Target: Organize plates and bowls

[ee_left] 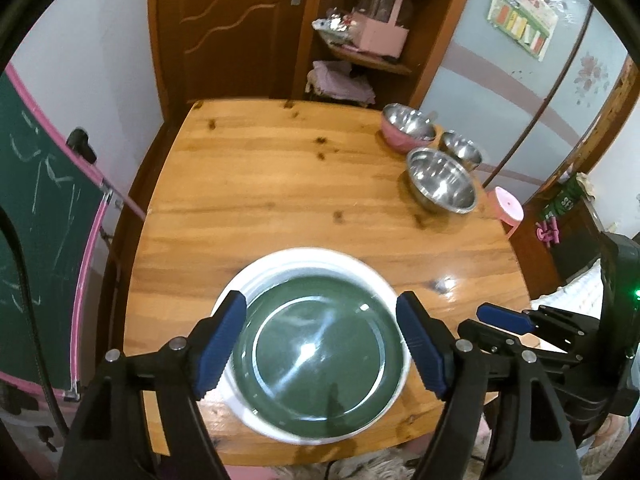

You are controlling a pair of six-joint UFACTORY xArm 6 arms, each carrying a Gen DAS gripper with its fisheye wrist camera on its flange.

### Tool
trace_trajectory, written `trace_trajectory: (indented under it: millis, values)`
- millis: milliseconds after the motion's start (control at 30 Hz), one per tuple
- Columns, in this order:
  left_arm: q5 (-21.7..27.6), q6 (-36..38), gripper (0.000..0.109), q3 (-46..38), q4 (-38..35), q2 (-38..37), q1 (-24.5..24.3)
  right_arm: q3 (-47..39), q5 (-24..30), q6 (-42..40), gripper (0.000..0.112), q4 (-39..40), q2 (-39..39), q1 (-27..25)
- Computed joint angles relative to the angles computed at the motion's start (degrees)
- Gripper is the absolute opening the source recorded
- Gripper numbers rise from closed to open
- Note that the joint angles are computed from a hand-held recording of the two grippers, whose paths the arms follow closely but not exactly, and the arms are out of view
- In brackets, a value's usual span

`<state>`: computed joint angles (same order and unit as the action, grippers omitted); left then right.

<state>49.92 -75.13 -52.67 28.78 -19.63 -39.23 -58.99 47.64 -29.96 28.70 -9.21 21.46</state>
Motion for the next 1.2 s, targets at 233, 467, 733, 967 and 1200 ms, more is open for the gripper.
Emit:
trace_trajectory:
  millis: [233, 467, 733, 967, 1200]
  values:
    - [1.60, 1.93, 0.083, -11.34, 1.09, 6.51, -0.61, -7.48, 3.70, -2.51, 0.034, 2.07, 0.68, -5.16]
    - [4.34, 1.29, 0.092, -24.38, 5.19, 14.93, -1.42, -17.39, 4.67, -4.04, 0.050, 4.87, 3.44, -10.57]
    - [7.45, 7.04, 0.102, -42.41, 4.71, 29.22, 0.32, -32.09, 6.23, -0.95, 0.050, 2.83, 13.93, -15.21]
    - [10.27, 12.70, 0.102, -59.58, 1.97, 43.60, 3.23, -45.90, 9.30, 3.94, 0.050, -2.31, 26.84, -16.34]
    - [15.10, 18.30, 0.102, -79.97, -3.97, 60.86, 6.64, -62.09, 15.98, 8.46, 0.050, -6.15, 41.33, -16.91]
